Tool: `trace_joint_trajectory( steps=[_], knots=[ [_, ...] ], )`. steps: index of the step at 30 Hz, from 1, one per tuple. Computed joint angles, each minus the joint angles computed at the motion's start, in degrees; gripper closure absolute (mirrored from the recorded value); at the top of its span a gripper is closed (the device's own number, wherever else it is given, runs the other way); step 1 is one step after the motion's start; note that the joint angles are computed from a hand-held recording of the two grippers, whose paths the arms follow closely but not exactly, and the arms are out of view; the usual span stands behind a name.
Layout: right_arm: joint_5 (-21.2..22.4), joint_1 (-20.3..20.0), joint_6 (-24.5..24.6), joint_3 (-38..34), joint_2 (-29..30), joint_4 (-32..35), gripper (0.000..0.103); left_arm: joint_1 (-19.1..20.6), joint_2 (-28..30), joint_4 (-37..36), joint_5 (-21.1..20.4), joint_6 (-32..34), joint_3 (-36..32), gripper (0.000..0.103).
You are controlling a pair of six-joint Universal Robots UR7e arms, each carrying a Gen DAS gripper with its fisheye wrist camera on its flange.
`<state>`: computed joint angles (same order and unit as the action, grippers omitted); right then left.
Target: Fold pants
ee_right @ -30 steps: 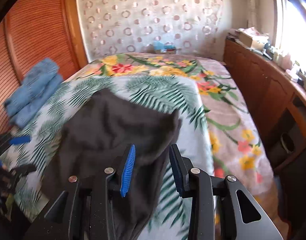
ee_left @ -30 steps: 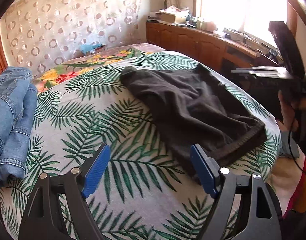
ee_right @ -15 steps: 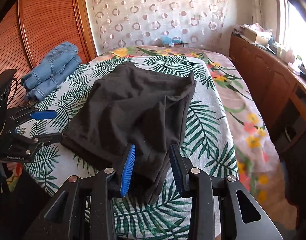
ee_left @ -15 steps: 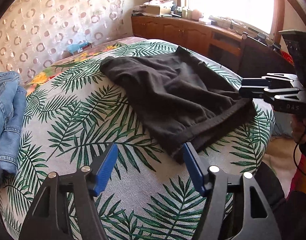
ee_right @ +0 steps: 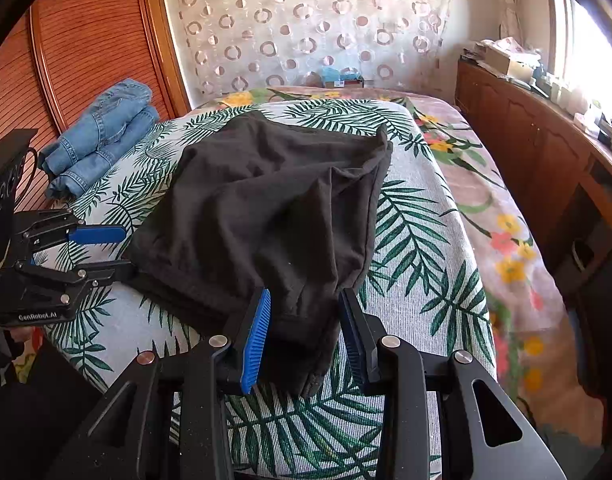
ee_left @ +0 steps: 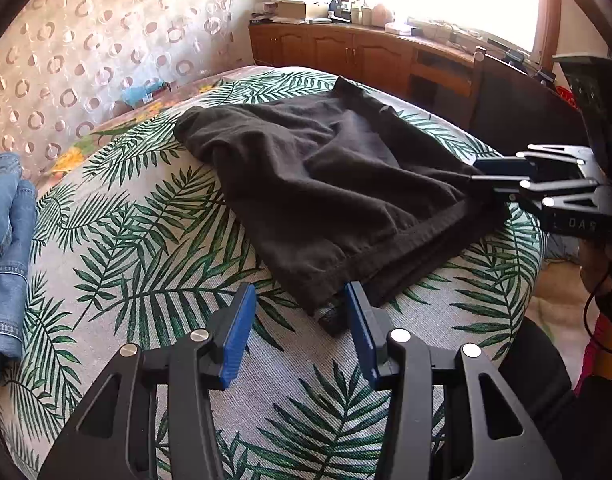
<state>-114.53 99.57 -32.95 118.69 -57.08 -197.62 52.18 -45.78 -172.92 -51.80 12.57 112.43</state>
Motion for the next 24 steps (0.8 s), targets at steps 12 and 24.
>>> trace_joint_trajectory(
  steps=[12, 24],
  knots=[
    [1.0, -0.6, 1.3, 0.7, 0.1, 0.0, 0.066, -0.8, 0.0, -2.7, -2.1, 0.7, 0.7, 0.094],
    [1.2, -0.4, 1.6, 1.2, -0.4, 0.0, 0.066, -2.7, -3.1, -3.2, -1.9, -1.2, 5.1, 0.096]
  ],
)
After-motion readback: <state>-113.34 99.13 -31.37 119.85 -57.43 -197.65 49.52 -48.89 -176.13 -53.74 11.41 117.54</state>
